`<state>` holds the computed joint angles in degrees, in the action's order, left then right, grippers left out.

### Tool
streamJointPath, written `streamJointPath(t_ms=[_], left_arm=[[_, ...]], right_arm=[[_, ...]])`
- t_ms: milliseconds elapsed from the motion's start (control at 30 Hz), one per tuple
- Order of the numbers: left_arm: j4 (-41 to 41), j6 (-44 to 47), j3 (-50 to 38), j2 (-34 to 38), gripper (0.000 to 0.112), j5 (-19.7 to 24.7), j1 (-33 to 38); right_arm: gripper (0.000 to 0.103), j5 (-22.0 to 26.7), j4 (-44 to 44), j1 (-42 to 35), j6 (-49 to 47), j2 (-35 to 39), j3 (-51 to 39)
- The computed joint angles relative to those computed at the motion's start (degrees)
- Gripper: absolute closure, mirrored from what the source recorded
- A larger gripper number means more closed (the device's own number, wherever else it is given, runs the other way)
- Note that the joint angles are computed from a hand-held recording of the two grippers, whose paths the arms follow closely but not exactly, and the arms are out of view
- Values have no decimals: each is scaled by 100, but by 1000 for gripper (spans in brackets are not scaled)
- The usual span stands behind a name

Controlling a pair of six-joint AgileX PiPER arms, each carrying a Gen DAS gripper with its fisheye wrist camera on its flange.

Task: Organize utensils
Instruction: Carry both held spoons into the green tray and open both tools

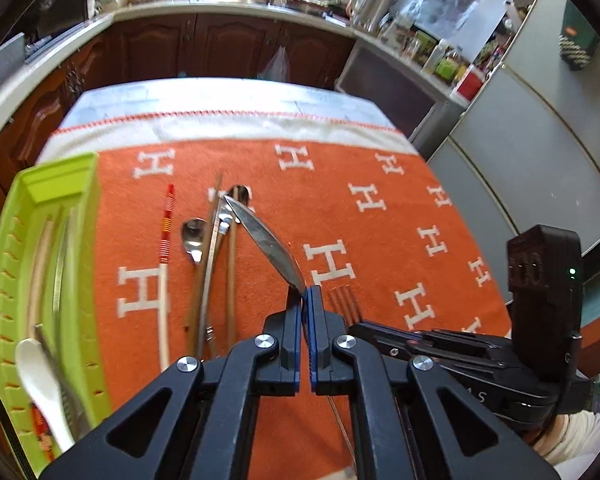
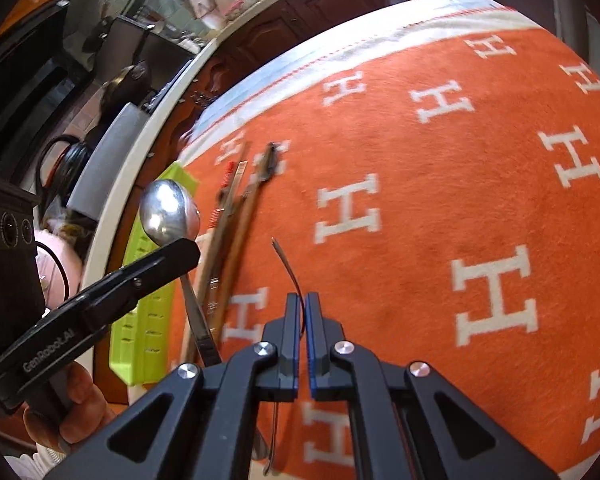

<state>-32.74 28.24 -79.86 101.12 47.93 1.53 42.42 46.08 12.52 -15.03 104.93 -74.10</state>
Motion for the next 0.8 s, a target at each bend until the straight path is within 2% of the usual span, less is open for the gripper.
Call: streamJointPath(t_ms=[100, 267, 400, 533, 733, 800], left_arm=[[-105, 164, 186, -403, 112, 117, 331], [-27, 353, 340, -1080, 112, 213, 1039], [117, 410, 258, -1351, 112, 255, 1623], [353, 404, 76, -1284, 112, 250, 2130], [1010, -58, 30, -827, 111, -244, 2295], [1382, -361, 141, -663, 111, -658, 2161]], right_arm=[[100, 293, -27, 212, -3, -8, -306], [100, 682, -255, 817, 350, 291, -1332], [100, 1005, -381, 1290, 718, 845, -2556], [100, 1249, -803, 1733, 1353, 1577, -3911], [100, 1538, -1444, 2075, 2161, 2582, -5416], [100, 1763, -1783, 2135, 2457, 2996, -6048]])
